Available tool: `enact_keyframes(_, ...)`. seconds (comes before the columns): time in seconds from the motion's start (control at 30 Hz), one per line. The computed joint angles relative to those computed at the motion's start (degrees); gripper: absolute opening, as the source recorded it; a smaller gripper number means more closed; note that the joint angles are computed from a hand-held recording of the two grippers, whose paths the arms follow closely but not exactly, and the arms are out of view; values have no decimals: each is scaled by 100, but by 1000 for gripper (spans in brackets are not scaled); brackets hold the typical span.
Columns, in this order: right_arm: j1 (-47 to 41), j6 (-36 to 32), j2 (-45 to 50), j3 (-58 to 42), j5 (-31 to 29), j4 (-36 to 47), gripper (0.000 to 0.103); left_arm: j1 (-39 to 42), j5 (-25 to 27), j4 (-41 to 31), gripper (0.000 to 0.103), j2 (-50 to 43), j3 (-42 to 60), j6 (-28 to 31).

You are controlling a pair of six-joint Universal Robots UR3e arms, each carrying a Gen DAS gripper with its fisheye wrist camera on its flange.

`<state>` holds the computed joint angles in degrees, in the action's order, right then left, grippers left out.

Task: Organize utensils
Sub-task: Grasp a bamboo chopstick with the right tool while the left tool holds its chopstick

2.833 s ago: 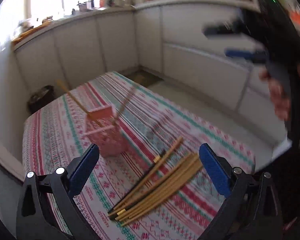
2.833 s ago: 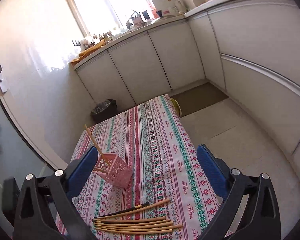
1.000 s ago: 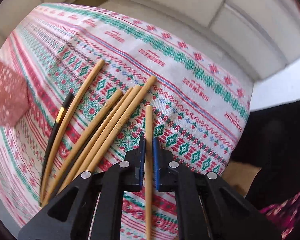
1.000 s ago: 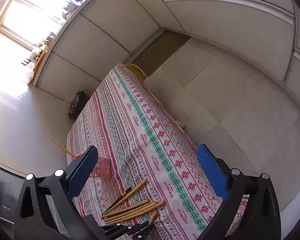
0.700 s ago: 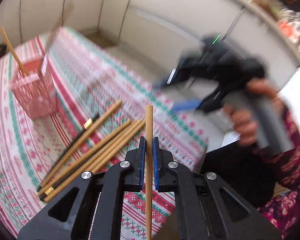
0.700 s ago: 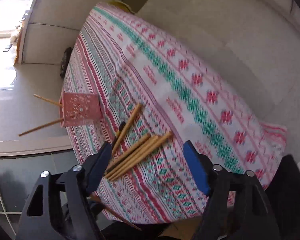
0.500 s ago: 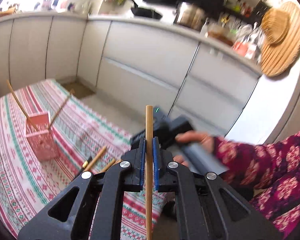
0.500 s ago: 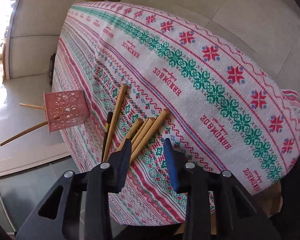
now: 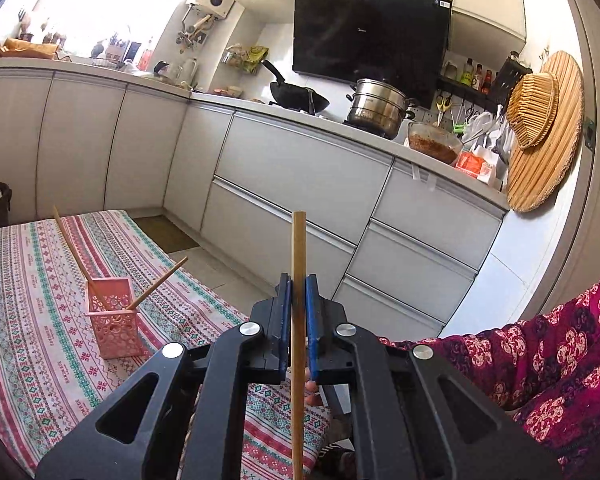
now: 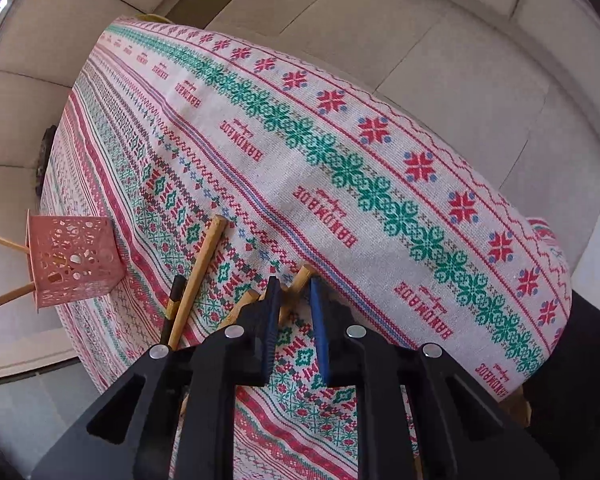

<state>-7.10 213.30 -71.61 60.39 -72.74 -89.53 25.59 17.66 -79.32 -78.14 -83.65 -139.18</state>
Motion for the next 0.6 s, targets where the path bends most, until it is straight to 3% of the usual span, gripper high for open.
enact_keyframes(0.07,102,-164,176,-160,-115,-123,8,37,15,160,6,19,-56,-155)
enact_keyframes(0.2,132,-498,512,-700,-377,58,8,74,39,525,6,29,-196,-507)
enact_keyframes(0.43,312,-1412,1412,-2397,-831,1237,8,31,115,1044,6,-5,-306,-941)
enact_keyframes(0.53,553,-1410,1468,-2430,-1200,1070,8,34,130,1404,6,-13,-394,-1239)
enact_keyframes(0.6,561,-1392,1223,-1907,-1162,627,8,72,114,1780,6,-6,-502,-1550)
